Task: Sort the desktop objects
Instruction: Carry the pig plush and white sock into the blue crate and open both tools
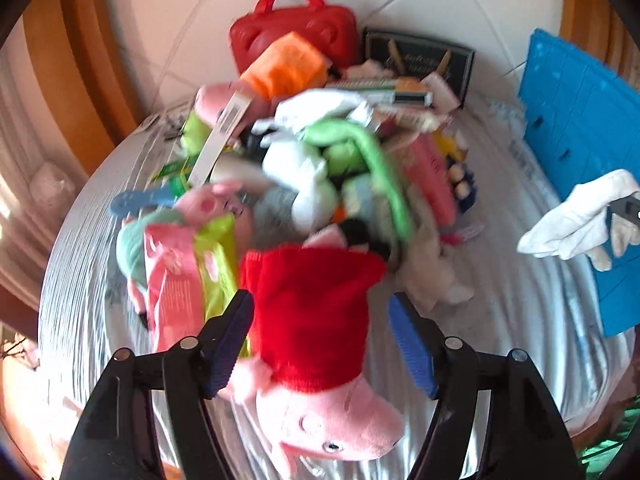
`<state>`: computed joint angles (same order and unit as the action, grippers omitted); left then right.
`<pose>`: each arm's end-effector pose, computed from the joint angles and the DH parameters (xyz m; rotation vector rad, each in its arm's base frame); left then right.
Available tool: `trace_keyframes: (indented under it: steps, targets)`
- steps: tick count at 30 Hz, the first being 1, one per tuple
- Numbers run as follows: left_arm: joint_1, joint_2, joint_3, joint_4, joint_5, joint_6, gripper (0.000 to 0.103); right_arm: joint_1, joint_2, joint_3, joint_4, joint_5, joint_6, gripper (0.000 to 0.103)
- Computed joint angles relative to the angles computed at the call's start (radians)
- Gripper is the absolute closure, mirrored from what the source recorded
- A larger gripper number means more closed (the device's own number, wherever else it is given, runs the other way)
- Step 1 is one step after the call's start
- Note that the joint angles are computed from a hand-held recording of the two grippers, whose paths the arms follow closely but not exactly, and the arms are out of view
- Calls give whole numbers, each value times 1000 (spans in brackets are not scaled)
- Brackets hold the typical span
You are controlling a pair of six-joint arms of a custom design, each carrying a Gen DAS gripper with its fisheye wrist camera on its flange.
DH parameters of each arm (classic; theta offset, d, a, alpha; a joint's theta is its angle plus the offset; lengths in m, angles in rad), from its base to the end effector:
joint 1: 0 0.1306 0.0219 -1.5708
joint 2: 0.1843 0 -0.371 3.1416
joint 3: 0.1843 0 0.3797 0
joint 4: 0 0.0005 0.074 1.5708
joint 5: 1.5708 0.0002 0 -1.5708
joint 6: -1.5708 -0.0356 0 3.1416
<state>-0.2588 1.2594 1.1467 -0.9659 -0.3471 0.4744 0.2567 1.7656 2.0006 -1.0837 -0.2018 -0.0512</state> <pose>0.3923 -0.0919 0.3611 -0.3869 2.5292 0.1882 0.5789 0.1588 0.4818 -0.3418 2.4087 0.3840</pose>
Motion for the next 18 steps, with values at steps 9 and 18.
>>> trace_keyframes:
  steps: [9, 18]
  targets:
    - [90, 105, -11, -19, 130, 28, 16, -11, 47, 0, -57, -35, 12, 94]
    - [61, 79, 1, -4, 87, 0, 34, -10, 23, -13, -41, -16, -16, 94]
